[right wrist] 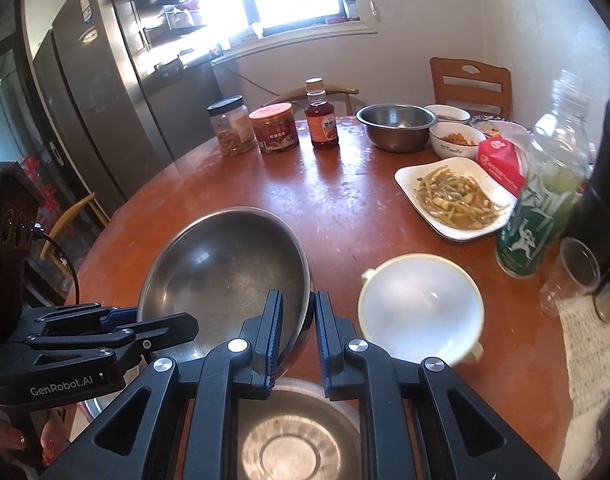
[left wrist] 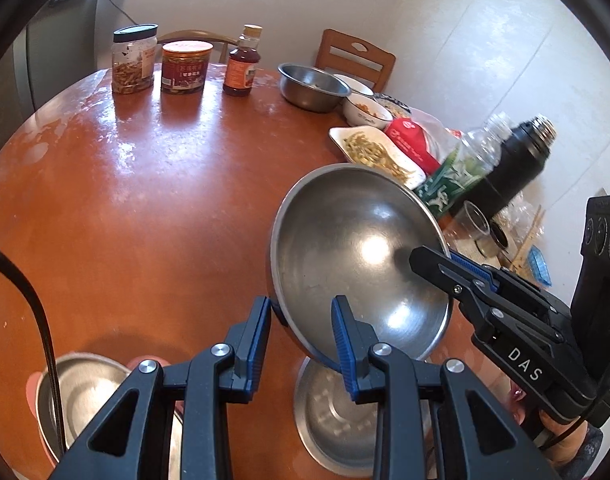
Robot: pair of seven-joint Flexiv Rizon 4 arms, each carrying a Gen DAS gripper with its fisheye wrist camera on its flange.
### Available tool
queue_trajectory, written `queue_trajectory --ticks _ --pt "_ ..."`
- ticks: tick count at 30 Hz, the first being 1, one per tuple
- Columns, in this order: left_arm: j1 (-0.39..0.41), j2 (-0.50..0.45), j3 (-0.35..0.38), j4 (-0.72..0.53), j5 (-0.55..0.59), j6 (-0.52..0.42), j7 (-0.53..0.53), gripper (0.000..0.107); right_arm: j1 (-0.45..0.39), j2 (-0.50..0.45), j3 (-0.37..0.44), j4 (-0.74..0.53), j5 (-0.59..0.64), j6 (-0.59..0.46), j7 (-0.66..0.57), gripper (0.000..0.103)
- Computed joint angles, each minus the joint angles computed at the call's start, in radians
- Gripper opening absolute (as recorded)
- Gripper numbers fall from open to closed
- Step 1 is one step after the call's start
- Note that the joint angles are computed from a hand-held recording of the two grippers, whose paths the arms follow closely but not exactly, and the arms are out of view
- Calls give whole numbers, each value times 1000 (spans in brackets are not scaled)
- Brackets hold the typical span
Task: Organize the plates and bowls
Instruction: 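Lower the deep steel bowl into the shallow steel bowl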
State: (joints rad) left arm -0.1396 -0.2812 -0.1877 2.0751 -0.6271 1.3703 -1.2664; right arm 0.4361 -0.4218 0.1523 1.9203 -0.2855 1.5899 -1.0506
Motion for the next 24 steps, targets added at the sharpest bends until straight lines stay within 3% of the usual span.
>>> queue_trajectory --ticks 7,24 --pt "-10 39 -39 64 -80 11 69 32 111 89 -128 140 -43 52 82 16" --pt "-69 45 -21 118 -77 -14 85 32 184 158 -220 303 -84 95 192 17"
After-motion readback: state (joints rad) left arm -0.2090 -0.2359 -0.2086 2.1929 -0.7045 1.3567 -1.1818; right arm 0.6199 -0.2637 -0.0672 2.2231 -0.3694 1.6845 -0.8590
